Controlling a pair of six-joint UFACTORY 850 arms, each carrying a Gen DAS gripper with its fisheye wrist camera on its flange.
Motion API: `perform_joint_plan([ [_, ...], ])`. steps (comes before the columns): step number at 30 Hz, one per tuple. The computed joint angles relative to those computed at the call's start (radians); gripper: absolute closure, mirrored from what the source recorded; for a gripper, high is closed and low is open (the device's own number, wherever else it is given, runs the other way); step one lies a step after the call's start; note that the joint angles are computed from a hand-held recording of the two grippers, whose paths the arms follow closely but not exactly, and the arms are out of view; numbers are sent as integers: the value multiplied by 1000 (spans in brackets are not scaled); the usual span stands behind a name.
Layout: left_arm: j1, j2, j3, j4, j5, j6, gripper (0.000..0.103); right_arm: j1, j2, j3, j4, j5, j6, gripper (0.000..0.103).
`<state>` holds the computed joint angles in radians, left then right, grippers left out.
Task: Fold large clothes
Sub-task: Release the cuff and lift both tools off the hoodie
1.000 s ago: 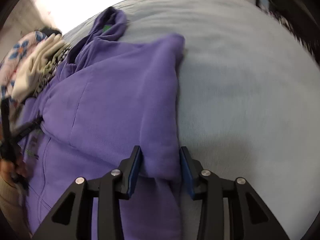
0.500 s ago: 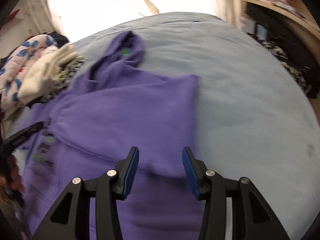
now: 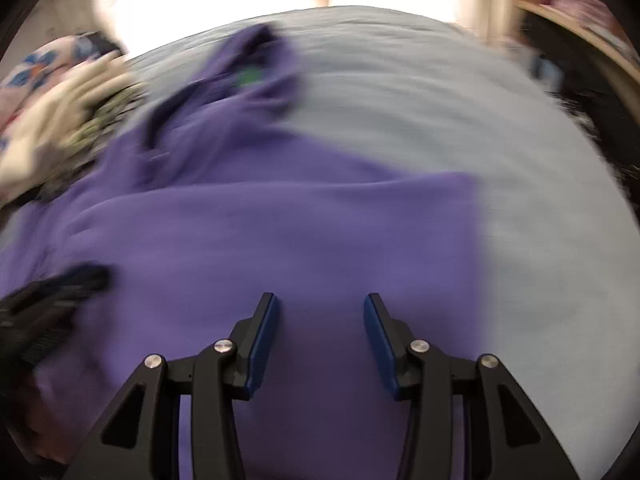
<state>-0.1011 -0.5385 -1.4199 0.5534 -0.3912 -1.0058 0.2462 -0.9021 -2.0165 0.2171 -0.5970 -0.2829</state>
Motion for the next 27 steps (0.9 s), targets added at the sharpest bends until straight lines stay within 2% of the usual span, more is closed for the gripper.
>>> perform_joint_plan([
  [1,4,0,1,24,-7,-20,74,-23,-8,-13,77,-24,-44,75],
  [2,11,4,10,32,-3,-28,74,-37,-7,-14,113,-35,-57,87],
  [4,29,21,35,-33,35,25,74,-49,7,6,148,-33,-67,90],
  [8,21,33,46,4,17,-2,74,-35,52,69,87,7,-8,86],
  [13,10,60,63,-11,7,17,64,-18,111,143,45,25,27,69],
  [17,-11,107,101,58,-16,-57,56,-13,171,218,75,18,32,67],
  [23,-39,191,177,65,-42,-91,55,-3,264,338,154,23,-2,67],
  [27,-76,258,242,131,-95,-168,55,2,335,433,221,20,-41,67],
])
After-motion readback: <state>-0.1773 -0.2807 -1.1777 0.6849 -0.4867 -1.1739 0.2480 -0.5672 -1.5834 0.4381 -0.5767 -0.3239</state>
